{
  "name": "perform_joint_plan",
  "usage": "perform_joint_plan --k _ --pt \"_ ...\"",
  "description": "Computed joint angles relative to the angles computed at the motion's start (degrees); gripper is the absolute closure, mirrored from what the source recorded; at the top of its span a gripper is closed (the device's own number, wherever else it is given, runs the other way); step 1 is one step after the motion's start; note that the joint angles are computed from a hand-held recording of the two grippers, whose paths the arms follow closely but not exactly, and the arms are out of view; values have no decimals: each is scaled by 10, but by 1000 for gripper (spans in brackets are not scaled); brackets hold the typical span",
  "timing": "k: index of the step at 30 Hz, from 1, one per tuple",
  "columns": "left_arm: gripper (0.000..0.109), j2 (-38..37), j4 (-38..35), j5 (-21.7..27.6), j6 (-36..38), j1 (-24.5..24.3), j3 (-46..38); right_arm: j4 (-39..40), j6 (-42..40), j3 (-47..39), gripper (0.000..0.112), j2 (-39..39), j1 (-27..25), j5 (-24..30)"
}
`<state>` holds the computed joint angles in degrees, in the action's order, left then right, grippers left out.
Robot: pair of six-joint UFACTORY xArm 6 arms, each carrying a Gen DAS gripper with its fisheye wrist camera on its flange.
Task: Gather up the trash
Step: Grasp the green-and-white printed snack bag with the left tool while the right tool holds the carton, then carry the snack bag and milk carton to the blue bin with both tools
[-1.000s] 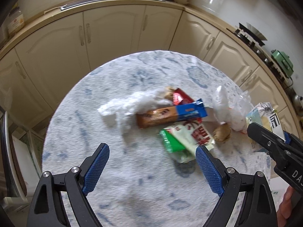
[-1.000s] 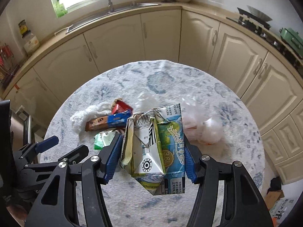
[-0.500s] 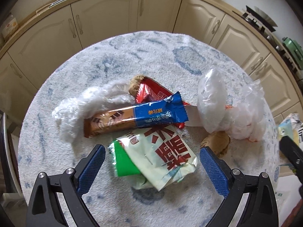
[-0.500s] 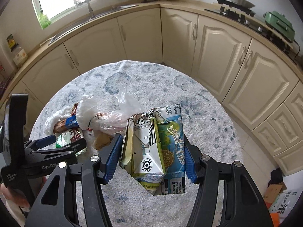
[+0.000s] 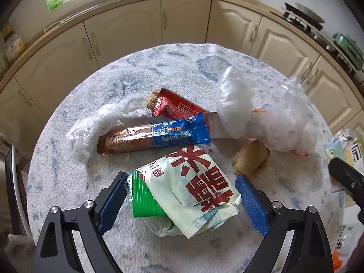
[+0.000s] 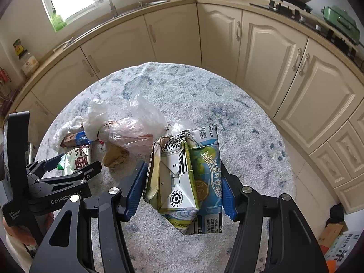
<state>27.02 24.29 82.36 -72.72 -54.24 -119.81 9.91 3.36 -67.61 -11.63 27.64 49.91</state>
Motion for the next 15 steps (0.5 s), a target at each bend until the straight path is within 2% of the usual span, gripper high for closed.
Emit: perform_joint_plan --k 15 --pt "19 11 99 119 7 -120 -132 -32 51 66 53 -124 7 38"
